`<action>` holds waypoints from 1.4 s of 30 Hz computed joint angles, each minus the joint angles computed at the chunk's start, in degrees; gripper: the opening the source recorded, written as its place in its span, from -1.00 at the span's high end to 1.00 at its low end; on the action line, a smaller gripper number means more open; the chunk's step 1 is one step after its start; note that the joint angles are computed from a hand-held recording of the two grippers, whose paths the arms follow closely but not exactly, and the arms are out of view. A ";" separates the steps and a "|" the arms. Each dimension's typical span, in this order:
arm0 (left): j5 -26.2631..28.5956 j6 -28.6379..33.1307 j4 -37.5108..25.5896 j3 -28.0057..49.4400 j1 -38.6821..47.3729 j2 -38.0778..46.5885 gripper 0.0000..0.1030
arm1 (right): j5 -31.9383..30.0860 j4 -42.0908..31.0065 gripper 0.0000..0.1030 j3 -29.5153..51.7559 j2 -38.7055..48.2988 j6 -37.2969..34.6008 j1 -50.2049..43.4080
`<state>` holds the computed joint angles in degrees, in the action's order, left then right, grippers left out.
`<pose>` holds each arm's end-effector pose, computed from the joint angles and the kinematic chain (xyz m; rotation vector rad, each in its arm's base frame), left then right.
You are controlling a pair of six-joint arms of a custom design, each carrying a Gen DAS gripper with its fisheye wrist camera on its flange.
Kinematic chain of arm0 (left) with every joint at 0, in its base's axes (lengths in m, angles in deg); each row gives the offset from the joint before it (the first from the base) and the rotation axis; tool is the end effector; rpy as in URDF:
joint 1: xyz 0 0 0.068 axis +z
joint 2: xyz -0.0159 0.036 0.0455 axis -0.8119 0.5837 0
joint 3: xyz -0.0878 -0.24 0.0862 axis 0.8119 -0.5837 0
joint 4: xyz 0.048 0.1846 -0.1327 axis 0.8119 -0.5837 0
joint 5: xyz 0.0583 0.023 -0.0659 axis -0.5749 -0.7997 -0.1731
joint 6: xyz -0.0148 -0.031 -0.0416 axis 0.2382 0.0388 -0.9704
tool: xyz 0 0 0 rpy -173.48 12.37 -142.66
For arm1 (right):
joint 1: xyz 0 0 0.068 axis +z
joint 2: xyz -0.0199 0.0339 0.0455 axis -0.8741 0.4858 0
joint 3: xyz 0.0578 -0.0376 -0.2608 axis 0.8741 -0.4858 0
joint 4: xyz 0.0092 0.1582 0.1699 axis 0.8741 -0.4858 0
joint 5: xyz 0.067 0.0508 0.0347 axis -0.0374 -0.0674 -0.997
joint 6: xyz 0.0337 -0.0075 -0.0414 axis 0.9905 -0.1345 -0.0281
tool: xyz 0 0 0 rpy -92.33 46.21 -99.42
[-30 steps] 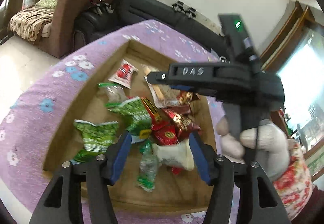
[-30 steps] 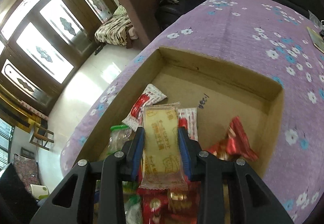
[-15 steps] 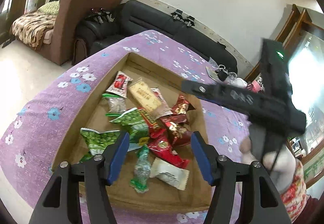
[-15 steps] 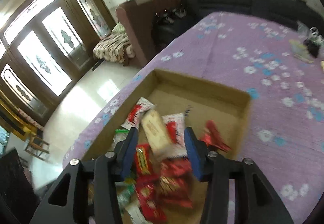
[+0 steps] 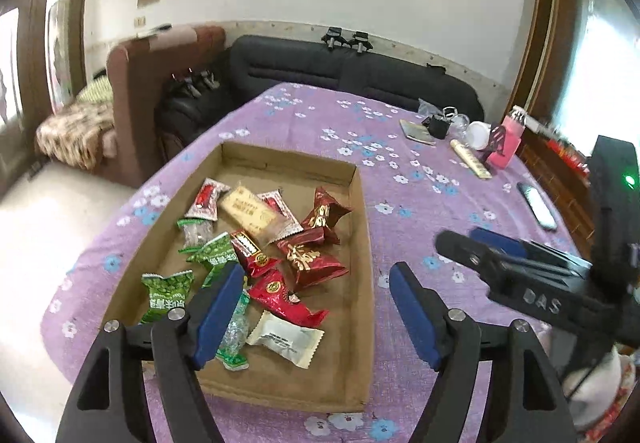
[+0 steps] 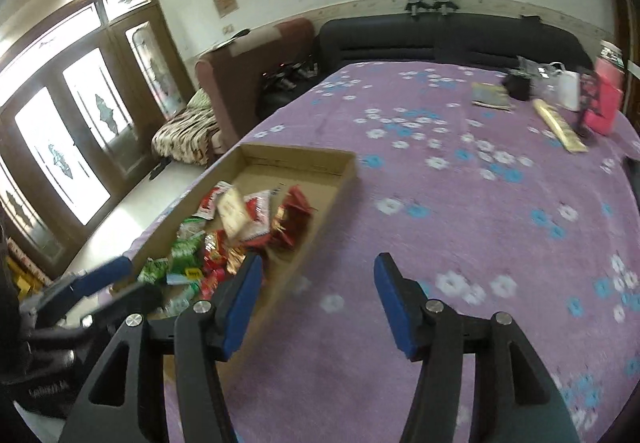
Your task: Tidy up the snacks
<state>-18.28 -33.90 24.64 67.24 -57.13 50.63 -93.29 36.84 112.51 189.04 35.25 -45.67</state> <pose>0.2241 -0.0059 0.2137 -0.3564 2.2106 -0.0229 0.3246 0.1040 0.1970 -0.6076 2.2480 0.5978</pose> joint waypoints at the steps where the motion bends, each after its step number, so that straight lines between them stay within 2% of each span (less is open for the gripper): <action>1: -3.24 -0.46 -0.57 0.51 -2.29 0.05 -0.60 | -0.56 0.59 -0.12 -1.53 -0.97 -0.23 -1.06; 8: -24.77 -2.82 -4.04 3.30 -14.90 -0.08 -0.89 | -3.99 3.16 -0.13 -8.08 -4.62 -1.89 -5.78; 10: -29.23 -2.92 -4.69 3.83 -17.28 -0.16 -0.94 | -4.13 3.67 -0.13 -9.26 -5.26 -2.27 -5.87; 13: -31.81 -3.53 -6.15 4.72 -18.91 -0.15 -0.98 | -4.09 4.39 -0.13 -11.55 -7.20 -3.04 -5.58; 18: -32.58 -4.46 -7.81 5.42 -19.79 -0.17 -0.98 | -4.27 5.23 -0.24 -14.10 -9.45 -3.79 -5.24; 31: -30.56 -6.56 -10.18 4.96 -20.95 -1.53 -0.99 | -3.30 5.34 -0.28 -17.72 -12.77 -4.52 -4.21; 34: -26.35 -6.55 -9.86 3.88 -18.88 -2.57 -0.99 | -2.72 5.44 -0.29 -18.58 -13.44 -4.37 -3.70; 37: -19.24 -5.72 -9.18 2.25 -13.91 -4.27 -0.99 | -1.87 5.53 -0.30 -19.38 -13.93 -4.25 -3.12; 42: -15.89 0.14 -7.32 -1.02 -2.28 -5.85 -0.99 | -0.47 6.01 -0.30 -19.78 -13.79 -3.12 -2.97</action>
<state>-34.17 -33.75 17.32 66.22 -59.41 44.78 -93.77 42.85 92.74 175.25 32.13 -48.64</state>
